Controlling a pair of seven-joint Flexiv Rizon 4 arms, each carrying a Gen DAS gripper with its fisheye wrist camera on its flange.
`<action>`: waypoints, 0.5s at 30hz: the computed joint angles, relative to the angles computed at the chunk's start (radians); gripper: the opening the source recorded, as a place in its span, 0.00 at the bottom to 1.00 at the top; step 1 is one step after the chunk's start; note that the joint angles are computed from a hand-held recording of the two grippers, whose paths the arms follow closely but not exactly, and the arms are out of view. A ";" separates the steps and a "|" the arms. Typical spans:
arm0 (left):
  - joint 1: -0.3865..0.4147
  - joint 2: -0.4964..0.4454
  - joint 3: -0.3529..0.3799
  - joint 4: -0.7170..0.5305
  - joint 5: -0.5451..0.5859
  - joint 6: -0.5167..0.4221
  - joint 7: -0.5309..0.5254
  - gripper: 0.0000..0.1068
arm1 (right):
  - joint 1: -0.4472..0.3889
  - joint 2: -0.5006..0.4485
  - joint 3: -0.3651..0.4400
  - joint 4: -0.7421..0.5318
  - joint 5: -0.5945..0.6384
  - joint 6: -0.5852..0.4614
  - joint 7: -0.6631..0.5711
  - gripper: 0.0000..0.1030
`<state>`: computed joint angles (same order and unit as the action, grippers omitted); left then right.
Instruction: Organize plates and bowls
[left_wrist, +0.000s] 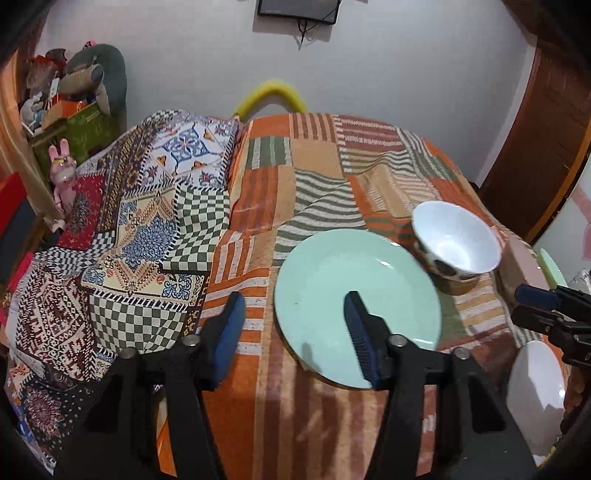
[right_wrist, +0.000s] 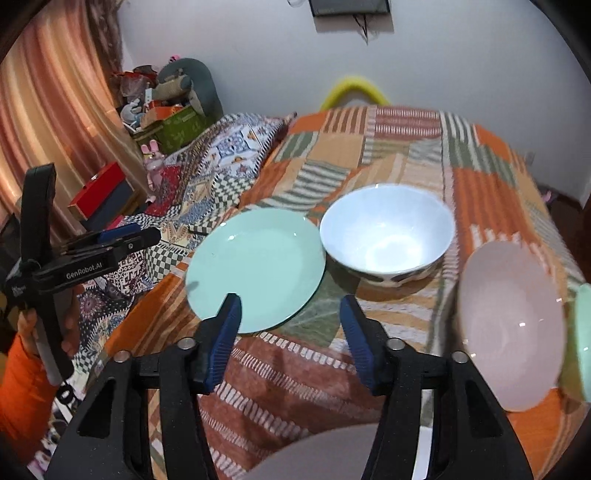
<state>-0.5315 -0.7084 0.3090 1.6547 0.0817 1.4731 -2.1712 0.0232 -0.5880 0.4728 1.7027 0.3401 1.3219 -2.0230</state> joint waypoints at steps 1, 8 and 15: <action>0.033 -0.008 -0.032 -0.001 -0.007 0.006 0.021 0.41 | 0.008 -0.006 -0.008 -0.009 -0.008 -0.015 0.009 0.38; 0.144 -0.070 -0.151 -0.019 -0.086 0.045 0.135 0.26 | 0.087 -0.048 -0.090 -0.048 -0.096 -0.075 0.090 0.26; 0.210 -0.123 -0.238 -0.023 -0.172 0.078 0.239 0.22 | 0.110 -0.096 -0.112 -0.105 -0.135 -0.147 0.147 0.25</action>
